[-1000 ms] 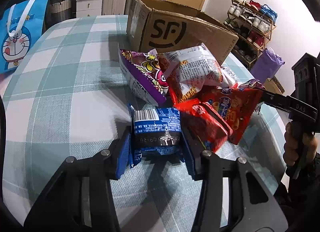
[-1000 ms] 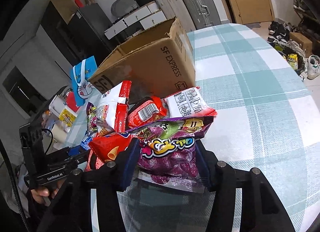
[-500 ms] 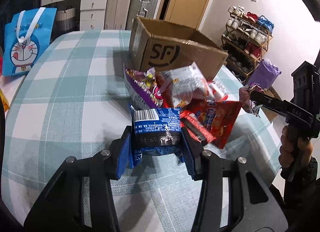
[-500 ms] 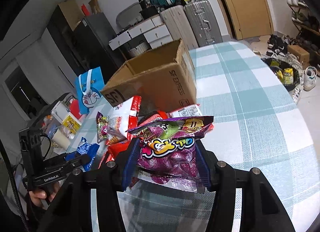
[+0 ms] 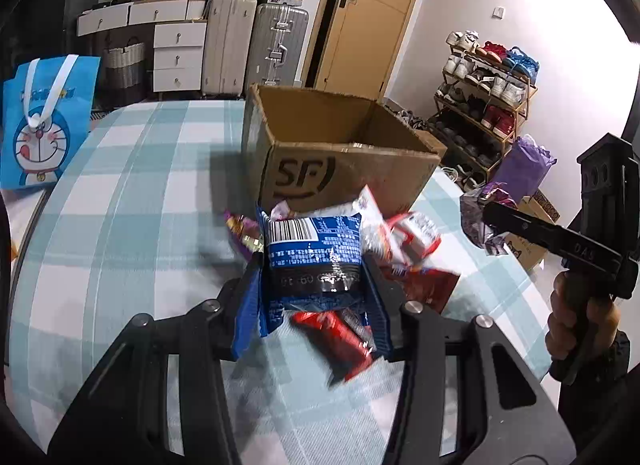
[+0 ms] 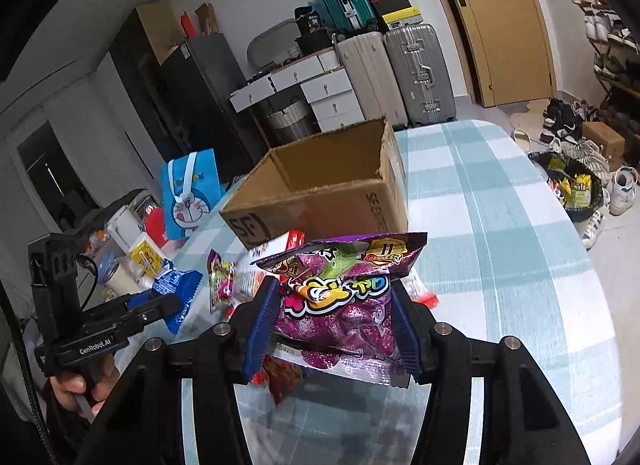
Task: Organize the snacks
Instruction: 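Lift and carry both held packs over the cardboard box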
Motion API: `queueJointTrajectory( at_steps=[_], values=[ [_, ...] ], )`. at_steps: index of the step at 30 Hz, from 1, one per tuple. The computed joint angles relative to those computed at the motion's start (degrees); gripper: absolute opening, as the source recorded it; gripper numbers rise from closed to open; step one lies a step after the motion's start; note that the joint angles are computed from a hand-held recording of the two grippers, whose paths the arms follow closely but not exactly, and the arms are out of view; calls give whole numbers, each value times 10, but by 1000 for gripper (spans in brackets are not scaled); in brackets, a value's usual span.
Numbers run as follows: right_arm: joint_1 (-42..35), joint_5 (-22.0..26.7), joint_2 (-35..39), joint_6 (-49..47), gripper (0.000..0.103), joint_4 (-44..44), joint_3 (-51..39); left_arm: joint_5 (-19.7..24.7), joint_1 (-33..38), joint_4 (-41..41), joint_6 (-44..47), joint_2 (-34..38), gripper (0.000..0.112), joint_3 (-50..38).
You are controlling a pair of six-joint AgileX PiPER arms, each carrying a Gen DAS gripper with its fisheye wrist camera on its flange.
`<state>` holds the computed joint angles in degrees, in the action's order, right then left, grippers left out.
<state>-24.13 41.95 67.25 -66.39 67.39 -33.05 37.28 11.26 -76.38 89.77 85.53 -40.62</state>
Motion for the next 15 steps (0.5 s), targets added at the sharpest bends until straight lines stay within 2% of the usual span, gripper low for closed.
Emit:
queueJointTrajectory(
  at_steps=[15],
  values=[
    [76,-48,47,49,54,-23,-75,-26,-56,15,-74,33,44,-93]
  ],
)
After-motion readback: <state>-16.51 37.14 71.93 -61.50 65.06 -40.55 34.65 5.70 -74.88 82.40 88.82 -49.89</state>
